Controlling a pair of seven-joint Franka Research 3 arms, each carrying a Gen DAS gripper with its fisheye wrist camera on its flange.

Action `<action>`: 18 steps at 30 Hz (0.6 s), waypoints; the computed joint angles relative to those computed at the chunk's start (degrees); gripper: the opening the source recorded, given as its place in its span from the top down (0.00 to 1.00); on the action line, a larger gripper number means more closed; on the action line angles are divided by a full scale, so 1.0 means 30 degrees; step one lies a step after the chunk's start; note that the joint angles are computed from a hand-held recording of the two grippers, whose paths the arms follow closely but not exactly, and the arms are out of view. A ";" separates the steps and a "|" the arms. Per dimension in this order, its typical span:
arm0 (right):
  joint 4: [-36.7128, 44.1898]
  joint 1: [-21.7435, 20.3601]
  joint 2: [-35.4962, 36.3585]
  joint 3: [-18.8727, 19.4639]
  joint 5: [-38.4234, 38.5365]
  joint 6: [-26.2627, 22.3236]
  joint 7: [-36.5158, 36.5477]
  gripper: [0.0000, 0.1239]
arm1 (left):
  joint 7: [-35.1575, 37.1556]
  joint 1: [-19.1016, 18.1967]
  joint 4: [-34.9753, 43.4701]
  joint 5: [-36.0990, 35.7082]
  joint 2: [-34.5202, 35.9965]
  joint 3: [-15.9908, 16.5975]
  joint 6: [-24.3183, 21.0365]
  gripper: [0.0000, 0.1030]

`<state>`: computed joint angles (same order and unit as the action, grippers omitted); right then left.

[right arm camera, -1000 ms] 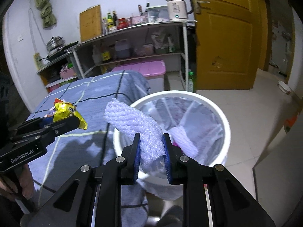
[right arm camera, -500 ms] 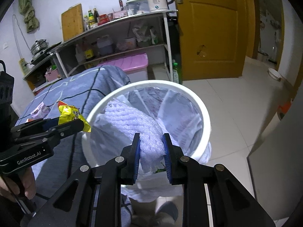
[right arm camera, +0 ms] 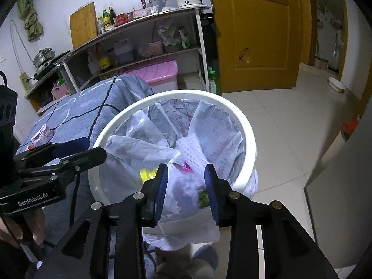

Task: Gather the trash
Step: 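Open the left tool to drop the yellow wrapper while the right tool drops the foam net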

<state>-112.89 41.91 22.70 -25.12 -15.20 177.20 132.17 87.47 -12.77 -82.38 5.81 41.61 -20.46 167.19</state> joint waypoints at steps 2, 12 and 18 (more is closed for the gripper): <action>-0.0090 0.0197 -0.0060 -0.0195 -0.0080 0.0054 0.0103 0.73 | -0.0122 0.0128 -0.0417 -0.0075 -0.0291 -0.0022 0.0280 0.45; -0.0664 0.2286 -0.0708 -0.1828 -0.0725 0.0788 0.0784 0.72 | -0.1481 0.0919 -0.4263 0.0039 -0.2963 0.0097 0.2233 0.45; -0.0961 0.3757 -0.1175 -0.2641 -0.1127 0.1210 0.0887 0.72 | -0.2636 0.1423 -0.6975 0.0553 -0.5001 0.0296 0.3685 0.45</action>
<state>-115.78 53.18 19.17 -33.04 -18.58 180.83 134.83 79.56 -8.51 -103.30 7.47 26.61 -19.58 178.25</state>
